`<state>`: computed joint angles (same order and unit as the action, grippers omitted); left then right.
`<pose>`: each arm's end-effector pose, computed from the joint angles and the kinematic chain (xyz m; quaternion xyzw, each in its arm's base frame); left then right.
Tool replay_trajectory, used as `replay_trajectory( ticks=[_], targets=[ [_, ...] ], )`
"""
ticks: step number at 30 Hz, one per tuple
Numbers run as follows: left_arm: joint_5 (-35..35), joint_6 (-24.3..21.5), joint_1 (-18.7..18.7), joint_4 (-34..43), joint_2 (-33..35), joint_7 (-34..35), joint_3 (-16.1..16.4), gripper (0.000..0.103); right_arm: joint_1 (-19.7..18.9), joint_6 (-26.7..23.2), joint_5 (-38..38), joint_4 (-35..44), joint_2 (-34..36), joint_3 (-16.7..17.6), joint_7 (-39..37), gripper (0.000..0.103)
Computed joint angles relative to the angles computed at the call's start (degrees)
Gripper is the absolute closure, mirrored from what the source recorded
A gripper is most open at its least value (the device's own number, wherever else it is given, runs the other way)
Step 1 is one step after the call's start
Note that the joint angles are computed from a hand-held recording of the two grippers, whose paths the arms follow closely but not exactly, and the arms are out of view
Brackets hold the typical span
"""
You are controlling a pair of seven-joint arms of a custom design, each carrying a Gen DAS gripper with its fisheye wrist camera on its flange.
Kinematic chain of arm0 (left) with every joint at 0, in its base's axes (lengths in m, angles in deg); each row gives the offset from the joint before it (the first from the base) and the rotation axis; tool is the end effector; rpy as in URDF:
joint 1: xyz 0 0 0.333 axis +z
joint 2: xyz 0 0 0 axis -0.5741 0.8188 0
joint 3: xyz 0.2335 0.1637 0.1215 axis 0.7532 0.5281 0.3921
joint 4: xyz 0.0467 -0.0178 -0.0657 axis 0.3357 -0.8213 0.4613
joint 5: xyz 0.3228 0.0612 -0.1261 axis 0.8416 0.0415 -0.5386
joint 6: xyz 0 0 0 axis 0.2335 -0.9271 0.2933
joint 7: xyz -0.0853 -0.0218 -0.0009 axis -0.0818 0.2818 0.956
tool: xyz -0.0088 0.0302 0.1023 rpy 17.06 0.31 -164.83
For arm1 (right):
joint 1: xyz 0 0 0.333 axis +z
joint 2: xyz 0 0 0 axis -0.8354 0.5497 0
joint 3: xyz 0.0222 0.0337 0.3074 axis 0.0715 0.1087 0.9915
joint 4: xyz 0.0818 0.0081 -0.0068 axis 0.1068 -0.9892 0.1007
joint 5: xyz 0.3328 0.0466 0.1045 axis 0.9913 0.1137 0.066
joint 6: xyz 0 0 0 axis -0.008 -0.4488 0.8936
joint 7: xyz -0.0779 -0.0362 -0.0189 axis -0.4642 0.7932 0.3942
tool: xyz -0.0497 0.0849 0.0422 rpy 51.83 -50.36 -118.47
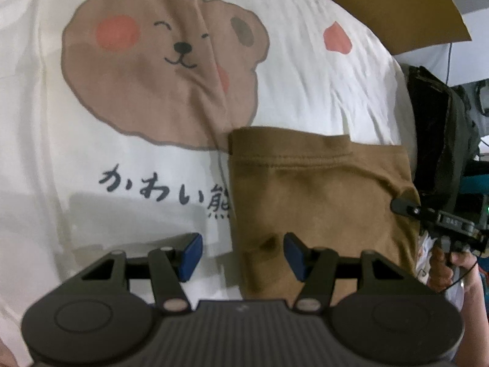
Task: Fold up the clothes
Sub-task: 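Close the left tool on the shirt hem while the right tool holds its edge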
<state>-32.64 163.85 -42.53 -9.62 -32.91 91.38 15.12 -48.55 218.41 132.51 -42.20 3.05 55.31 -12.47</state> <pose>0.6390 -0.2434 0.4342 0.5849 -0.7761 0.1524 0.1797 0.5336 0.1001 0.3516 -0.5420 0.7409 0.1439 0.3696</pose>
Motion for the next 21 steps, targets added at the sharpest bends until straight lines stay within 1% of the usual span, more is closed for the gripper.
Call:
replay_trajectory(
  ticks=[3, 6, 7, 9, 12, 15, 18, 21],
  targets=[
    [-0.97, 0.94, 0.60, -0.96, -0.39, 1.46, -0.39, 0.041, -0.28, -1.07, 0.14, 1.08, 1.08, 0.08, -0.11, 0.061],
    [-2.42, 1.89, 1.24, -1.96, -0.73, 1.82, -0.54, 0.041, -0.79, -1.95, 2.11, 1.95, 2.02, 0.33, -1.24, 0.062],
    [-2.71, 2.10, 1.39, -2.40, -0.92, 1.95, -0.54, 0.041, -0.79, -1.83, 2.73, 2.13, 2.18, 0.47, -1.96, 0.063],
    [-3.23, 2.42, 1.66, -3.19, -1.30, 2.28, -0.58, 0.041, -0.38, -0.77, 3.24, 2.31, 2.11, 0.78, -3.79, 0.080],
    [-3.66, 2.37, 1.89, -3.67, -1.78, 3.22, -0.70, 0.041, -0.14, -0.33, 2.89, 2.21, 1.44, 0.74, -4.59, 0.082],
    [-5.24, 1.51, 2.74, -4.25, -2.06, 6.30, -1.42, 0.041, -0.09, -0.64, 0.77, 2.07, 0.78, 0.25, -3.42, 0.081],
    [-6.32, 1.09, 2.98, -5.16, -2.18, 8.08, -1.48, 0.041, 0.21, -0.74, -4.35, 2.26, 0.69, -0.13, 0.12, 0.077],
    [-7.58, 1.71, 3.29, -5.42, -1.87, 10.18, -1.65, 0.039, 0.08, -1.47, -8.52, 2.35, 0.52, -0.28, 2.74, 0.073]
  ],
)
